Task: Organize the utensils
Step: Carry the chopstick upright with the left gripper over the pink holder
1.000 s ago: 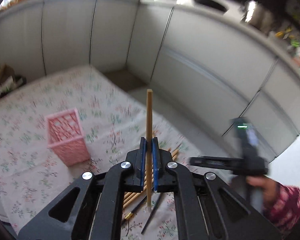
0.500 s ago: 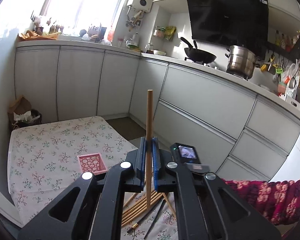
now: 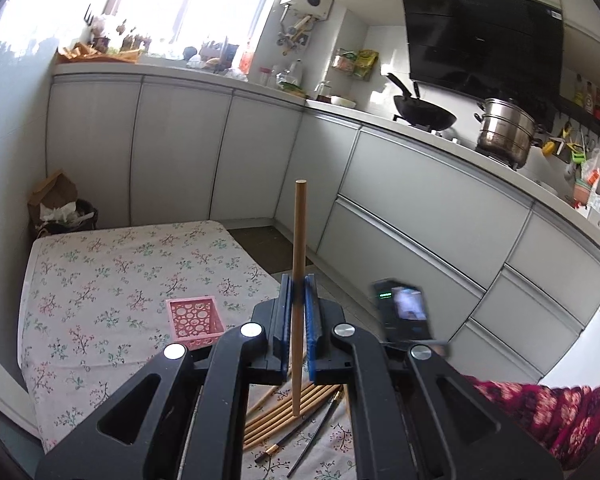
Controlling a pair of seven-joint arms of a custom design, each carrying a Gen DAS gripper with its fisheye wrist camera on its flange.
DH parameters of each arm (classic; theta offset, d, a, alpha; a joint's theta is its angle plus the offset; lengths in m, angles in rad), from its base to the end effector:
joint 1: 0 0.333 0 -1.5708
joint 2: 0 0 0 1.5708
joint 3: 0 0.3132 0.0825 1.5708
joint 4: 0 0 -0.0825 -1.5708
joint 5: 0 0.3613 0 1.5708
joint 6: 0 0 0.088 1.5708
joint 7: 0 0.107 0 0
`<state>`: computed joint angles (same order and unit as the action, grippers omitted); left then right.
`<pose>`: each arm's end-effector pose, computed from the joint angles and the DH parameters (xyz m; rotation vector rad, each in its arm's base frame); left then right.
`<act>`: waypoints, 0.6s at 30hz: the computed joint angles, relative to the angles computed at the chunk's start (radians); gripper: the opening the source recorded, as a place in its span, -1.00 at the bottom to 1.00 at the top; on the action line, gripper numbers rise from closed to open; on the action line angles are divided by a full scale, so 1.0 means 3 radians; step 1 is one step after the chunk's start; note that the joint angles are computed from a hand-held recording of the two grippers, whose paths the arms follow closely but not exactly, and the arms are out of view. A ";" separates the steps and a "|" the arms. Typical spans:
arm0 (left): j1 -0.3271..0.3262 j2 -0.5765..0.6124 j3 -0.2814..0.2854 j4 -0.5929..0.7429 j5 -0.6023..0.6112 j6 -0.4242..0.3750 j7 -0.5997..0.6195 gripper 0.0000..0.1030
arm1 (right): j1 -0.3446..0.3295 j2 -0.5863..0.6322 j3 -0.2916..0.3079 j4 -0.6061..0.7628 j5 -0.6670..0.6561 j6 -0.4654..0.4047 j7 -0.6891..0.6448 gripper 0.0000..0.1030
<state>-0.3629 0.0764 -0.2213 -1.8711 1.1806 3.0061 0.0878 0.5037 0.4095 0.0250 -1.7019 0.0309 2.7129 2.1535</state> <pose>0.4590 -0.3790 0.5673 -1.4807 1.7862 -1.3630 0.5938 0.3428 0.4339 -1.7234 1.8733 -0.1415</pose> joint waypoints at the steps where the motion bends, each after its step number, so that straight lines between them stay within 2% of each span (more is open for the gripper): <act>1: -0.0008 0.0000 -0.0007 0.0009 -0.0023 -0.0042 -0.0002 -0.90 | 0.0018 -0.0139 0.0012 -0.0161 -0.0012 0.0156 -0.0017 -0.85; 4: -0.0020 -0.0007 -0.0019 0.0030 -0.0098 -0.0129 -0.0012 -0.90 | 0.0030 -0.0449 0.0050 -0.0466 -0.0022 0.0449 -0.0085 -0.85; 7: -0.0053 -0.0018 -0.0047 0.0100 -0.0128 -0.0356 0.0040 -0.90 | 0.0029 -0.0544 0.0074 -0.0477 -0.0046 0.0606 -0.0109 -0.85; 11: -0.0059 -0.0014 -0.0054 0.0234 -0.0163 -0.0532 0.0038 -0.90 | 0.0113 -0.0681 -0.0015 -0.0479 -0.0254 0.0840 0.0050 -0.85; 15: -0.0075 0.0047 -0.0016 0.0429 0.0084 -0.0783 -0.0231 -0.90 | 0.0205 -0.0672 -0.0161 -0.0283 -0.0531 0.0995 0.0326 -0.85; 18: -0.0072 0.0124 0.0018 0.0570 0.0248 -0.0921 -0.0396 -0.90 | 0.0233 -0.0567 -0.0219 -0.0008 -0.0641 0.0980 0.0428 -0.85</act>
